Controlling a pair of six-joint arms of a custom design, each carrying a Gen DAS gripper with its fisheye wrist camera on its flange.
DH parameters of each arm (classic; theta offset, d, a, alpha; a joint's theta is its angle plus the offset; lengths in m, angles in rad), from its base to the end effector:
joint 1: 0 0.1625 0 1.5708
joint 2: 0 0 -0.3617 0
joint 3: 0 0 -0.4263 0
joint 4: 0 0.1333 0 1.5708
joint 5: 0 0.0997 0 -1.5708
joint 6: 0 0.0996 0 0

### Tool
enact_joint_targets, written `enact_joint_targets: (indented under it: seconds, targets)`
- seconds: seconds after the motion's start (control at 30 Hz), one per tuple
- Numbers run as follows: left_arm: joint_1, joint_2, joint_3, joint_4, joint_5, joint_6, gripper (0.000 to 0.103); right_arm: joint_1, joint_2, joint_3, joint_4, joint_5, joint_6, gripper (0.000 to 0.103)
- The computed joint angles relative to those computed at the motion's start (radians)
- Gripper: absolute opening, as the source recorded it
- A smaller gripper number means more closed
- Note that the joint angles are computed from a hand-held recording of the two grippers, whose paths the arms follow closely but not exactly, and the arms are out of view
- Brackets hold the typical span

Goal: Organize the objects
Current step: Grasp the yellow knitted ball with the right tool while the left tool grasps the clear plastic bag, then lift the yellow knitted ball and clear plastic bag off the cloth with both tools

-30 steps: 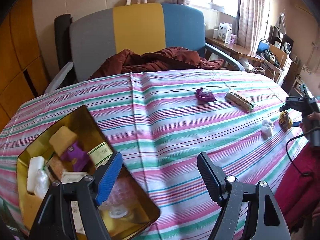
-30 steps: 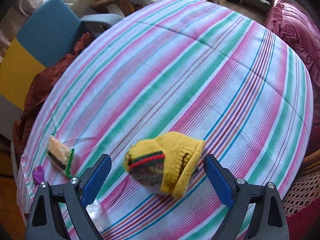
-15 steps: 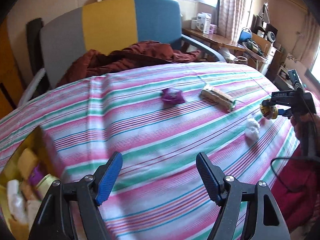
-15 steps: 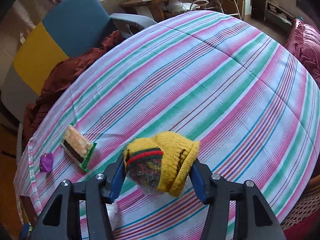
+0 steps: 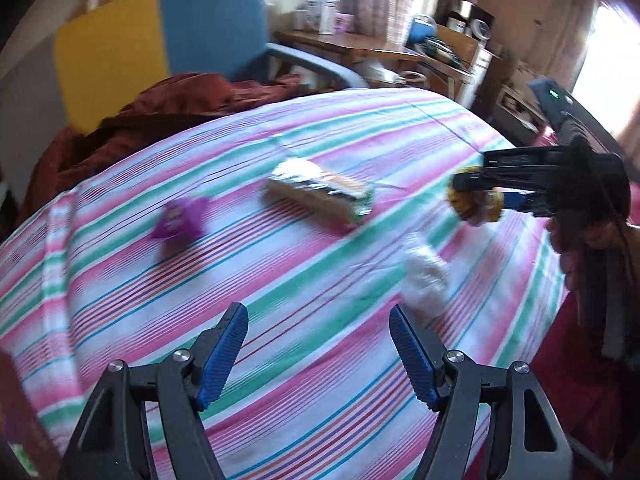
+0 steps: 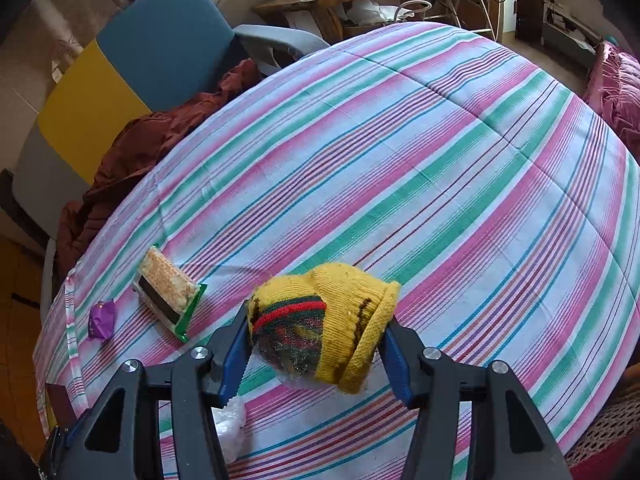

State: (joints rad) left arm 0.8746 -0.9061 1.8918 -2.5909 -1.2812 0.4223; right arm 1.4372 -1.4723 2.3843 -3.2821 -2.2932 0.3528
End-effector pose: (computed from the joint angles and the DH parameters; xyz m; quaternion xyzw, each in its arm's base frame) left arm -0.2360 -0.5345 -0.0002 0.5228 0.8400 -0.0366 0.1406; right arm 0.0110 -0.4249 0.2047 -0.3410 -0.8033 0.3974 0.2838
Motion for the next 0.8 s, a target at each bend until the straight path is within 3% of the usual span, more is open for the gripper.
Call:
enact_joint_targets:
  seconds: [0.23, 0.4, 0.47, 0.6, 0.8]
  targets:
    - [-0.048, 0.105, -0.05, 0.039, -0.069, 0.008, 0.07, -0.018, 0.0, -0.022, 0.102, 0.002, 0.026, 0.061]
    - [-0.073, 0.195, -0.094, 0.076, -0.042, 0.001, 0.038, -0.029, 0.005, -0.036, 0.156, -0.001, 0.044, 0.063]
    - [-0.074, 0.207, -0.081, 0.04, -0.017, 0.004, 0.037, -0.033, 0.005, -0.039, 0.167, 0.0, 0.045, 0.063]
    - [-0.062, 0.186, -0.036, -0.039, -0.031, 0.049, 0.039, -0.037, 0.01, -0.049, 0.194, -0.008, 0.047, 0.065]
    - [-0.041, 0.162, -0.036, -0.02, -0.041, 0.022, 0.034, -0.038, 0.02, -0.059, 0.203, -0.018, 0.046, 0.065]
